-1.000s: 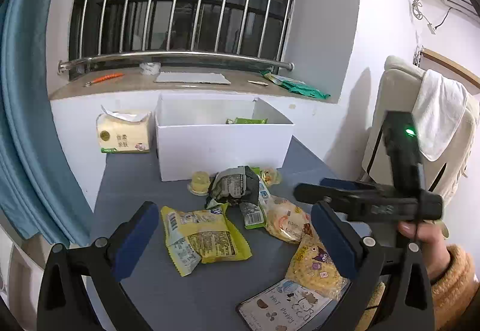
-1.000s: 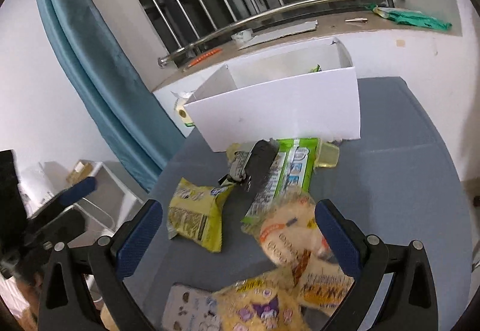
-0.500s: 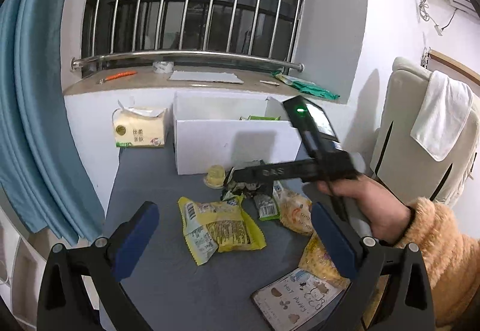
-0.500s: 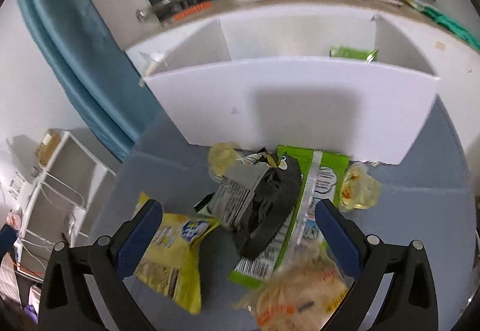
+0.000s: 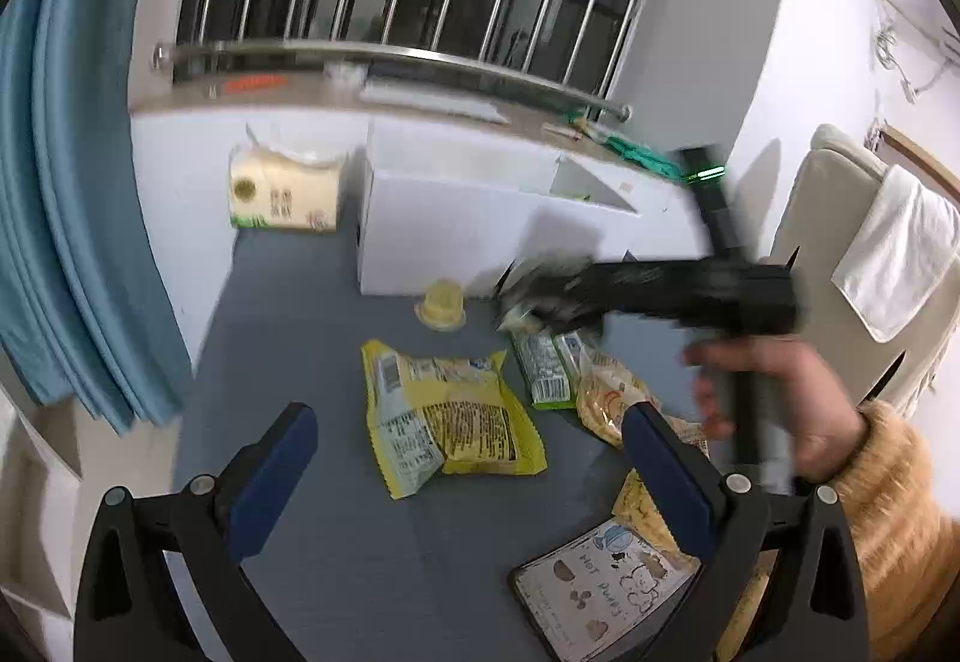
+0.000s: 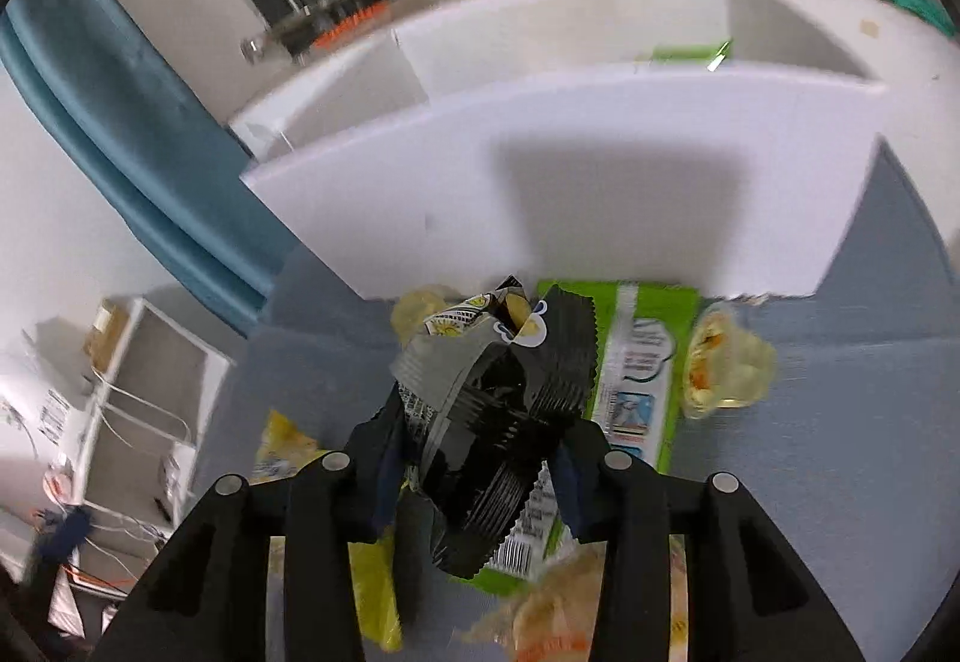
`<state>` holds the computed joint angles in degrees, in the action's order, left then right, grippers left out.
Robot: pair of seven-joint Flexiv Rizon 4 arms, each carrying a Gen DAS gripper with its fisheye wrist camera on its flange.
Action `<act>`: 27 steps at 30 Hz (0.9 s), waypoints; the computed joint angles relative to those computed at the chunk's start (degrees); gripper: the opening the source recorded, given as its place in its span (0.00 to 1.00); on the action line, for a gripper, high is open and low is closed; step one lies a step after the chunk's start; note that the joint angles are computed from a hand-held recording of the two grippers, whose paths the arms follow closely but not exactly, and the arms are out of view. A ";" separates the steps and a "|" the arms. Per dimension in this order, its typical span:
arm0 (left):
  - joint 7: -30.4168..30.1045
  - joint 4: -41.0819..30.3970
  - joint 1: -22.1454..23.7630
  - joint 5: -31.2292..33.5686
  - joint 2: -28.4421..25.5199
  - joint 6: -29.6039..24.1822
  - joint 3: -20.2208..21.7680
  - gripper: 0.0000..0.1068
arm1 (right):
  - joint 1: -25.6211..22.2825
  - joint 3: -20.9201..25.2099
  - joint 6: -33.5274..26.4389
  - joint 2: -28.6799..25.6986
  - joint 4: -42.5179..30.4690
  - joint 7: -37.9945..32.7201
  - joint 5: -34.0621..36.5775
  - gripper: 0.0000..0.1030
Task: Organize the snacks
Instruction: 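Grasp the black snack bag with the right gripper while the left grasps a yellow chip bag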
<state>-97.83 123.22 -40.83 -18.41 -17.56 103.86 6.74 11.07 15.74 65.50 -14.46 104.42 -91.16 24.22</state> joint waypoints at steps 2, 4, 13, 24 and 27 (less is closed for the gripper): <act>-0.40 -2.13 -0.08 -0.54 -1.46 -4.30 0.62 0.96 | -1.85 1.23 1.03 2.74 1.26 -3.15 3.90 0.44; -0.32 -3.57 4.38 0.13 -2.66 -7.07 -3.68 0.96 | -2.85 1.54 2.28 6.45 3.40 -6.50 7.81 0.44; -3.54 -13.20 10.72 4.33 -9.57 -20.68 -8.31 0.96 | -0.03 -2.82 7.45 19.18 13.20 -10.39 15.15 0.44; -8.53 -17.49 8.69 16.74 -10.81 -20.77 -4.21 0.44 | 6.45 -8.26 9.89 22.50 18.03 -9.28 14.36 0.45; -7.98 -15.35 10.87 17.15 -9.05 -16.59 -7.05 0.44 | 7.07 -8.33 10.88 22.06 18.09 -8.96 13.25 0.45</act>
